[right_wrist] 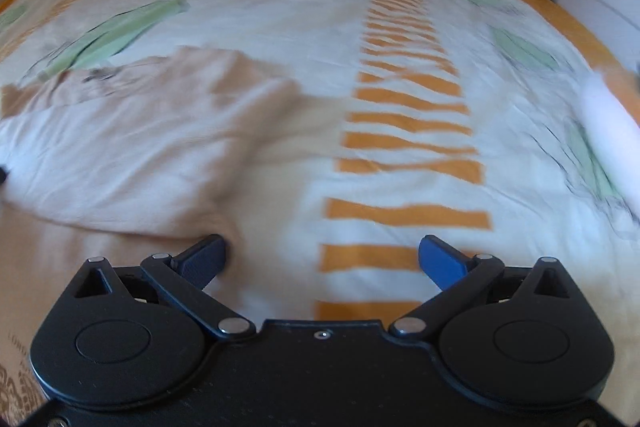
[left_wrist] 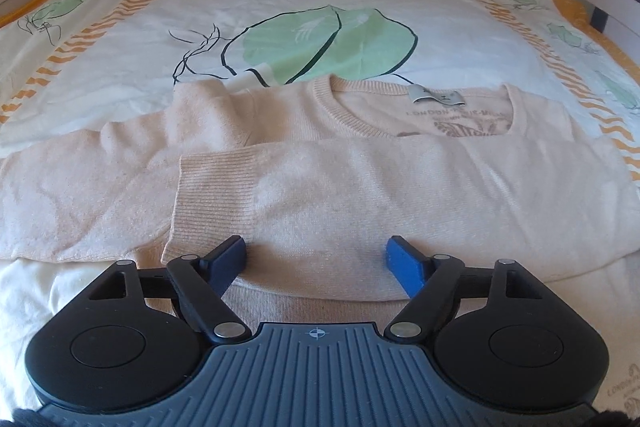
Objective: Fold small clothes
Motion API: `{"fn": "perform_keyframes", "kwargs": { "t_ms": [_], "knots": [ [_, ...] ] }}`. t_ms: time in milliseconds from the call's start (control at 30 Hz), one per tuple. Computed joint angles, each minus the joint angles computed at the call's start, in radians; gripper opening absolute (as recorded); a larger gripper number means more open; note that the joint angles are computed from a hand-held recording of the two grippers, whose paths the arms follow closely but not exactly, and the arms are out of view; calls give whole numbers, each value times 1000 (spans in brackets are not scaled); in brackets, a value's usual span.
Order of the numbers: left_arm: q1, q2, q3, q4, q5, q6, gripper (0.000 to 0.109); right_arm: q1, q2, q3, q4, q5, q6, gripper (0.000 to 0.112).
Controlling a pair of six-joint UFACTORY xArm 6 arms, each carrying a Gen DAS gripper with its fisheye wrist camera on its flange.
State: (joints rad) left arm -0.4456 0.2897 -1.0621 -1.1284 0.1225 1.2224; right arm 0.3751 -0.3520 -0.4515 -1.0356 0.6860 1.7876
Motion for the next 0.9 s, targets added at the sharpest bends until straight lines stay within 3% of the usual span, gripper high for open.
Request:
{"fn": "perform_keyframes", "kwargs": {
  "t_ms": [133,267,467,567,633,733,900],
  "knots": [
    [-2,1,-3,-43,0,48,79,7,-73,40,3,40,31,103],
    [-10,4,-5,-95,-11,94,82,-5,-142,65,-212,-18,221,103],
    [-16,5,-9,-142,-19,132,83,-90,44,-76,-362,-160,211,103],
    [-12,4,-11,-165,-11,156,84,-145,167,-143,-321,-194,136,103],
    [-10,1,-10,-185,-6,174,84,-164,232,-174,-258,-157,68,103],
    [-10,-2,-10,-234,-3,226,86,-195,241,-169,-277,-143,107,103],
    [-12,-1,-15,-310,-1,310,88,-183,230,-177,-217,-107,40,103]
  ]
}}
